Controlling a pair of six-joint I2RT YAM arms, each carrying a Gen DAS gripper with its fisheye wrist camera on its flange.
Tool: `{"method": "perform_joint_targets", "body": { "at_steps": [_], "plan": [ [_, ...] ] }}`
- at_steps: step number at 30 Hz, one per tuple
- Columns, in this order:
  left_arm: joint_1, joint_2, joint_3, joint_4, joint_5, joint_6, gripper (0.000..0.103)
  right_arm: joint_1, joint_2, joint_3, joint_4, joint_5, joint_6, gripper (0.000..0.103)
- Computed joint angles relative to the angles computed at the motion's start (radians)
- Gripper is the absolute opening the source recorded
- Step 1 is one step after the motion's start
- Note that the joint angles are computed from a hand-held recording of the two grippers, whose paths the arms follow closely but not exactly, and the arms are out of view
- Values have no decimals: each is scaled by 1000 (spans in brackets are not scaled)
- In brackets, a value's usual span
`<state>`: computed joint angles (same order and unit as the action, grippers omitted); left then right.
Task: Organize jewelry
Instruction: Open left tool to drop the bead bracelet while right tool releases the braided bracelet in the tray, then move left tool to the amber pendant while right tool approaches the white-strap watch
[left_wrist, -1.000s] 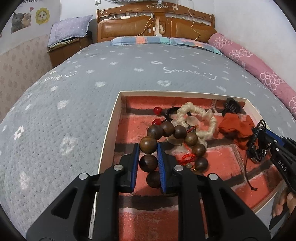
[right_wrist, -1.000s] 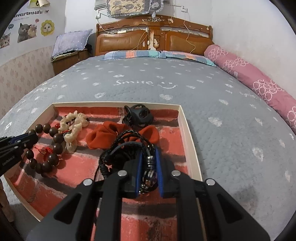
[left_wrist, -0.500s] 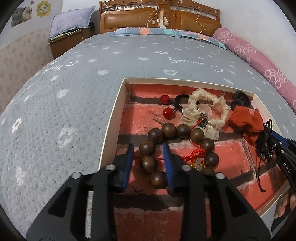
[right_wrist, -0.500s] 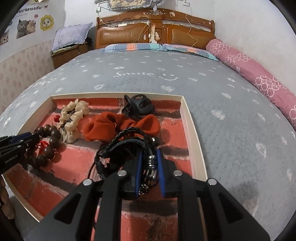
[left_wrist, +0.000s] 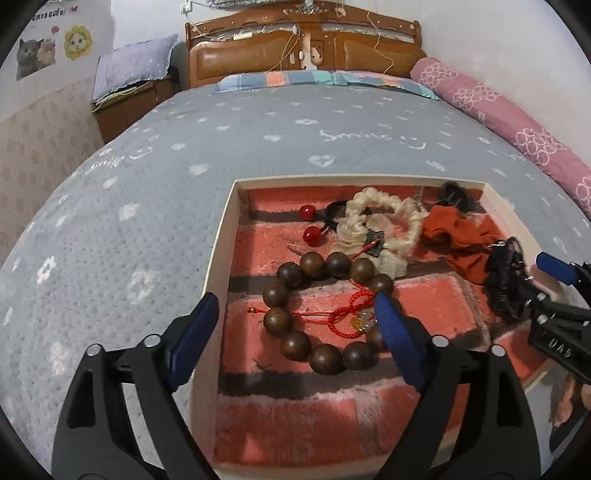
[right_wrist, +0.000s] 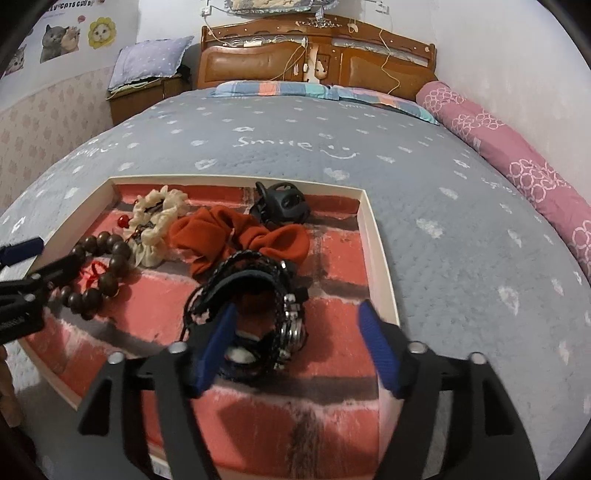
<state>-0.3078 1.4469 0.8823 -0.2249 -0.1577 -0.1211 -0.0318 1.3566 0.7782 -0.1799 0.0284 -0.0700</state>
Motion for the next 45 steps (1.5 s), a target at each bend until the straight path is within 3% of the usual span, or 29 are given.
{"method": "perform_joint_targets", "body": {
  "at_steps": [2,4,8,11,16,19,22,26,30,37,45],
  "plan": [
    [-1,-50,-16,-20,-6,3,96,-4,-23,-10,-16,-11,-5,77],
    [4,-100,-28,-55,-17,-1,96,-16,-55,-16,-45,-42,9,83],
    [39,-204,-30,-164,6,-26,98,-29,-162,-31,-111,-78,21,85],
    [37,-326,-57,-244,-12,-55,98,-31,-288,-52,-182,-57,10,95],
    [-22,-512,-129,-375,-59,-112,98,-127,-540,-113,-347,-75,-87,95],
    [-104,-584,-175,-435,-126,-148,98,-274,-646,-116,-457,-181,-172,95],
    [-234,-663,-238,-509,-206,-233,98,-548,-725,-108,-570,-365,-328,95],
    [-395,-727,-303,-590,-281,-378,98,-850,-709,-95,-663,-551,-521,95],
    [-503,-726,-322,-639,-320,-494,98,-1048,-648,-104,-727,-648,-688,95],
    [-581,-763,-353,-681,-339,-596,98,-1218,-616,-164,-768,-685,-883,95],
    [-525,-792,-398,-668,-287,-601,98,-1251,-605,-224,-743,-677,-926,95]
  ]
}}
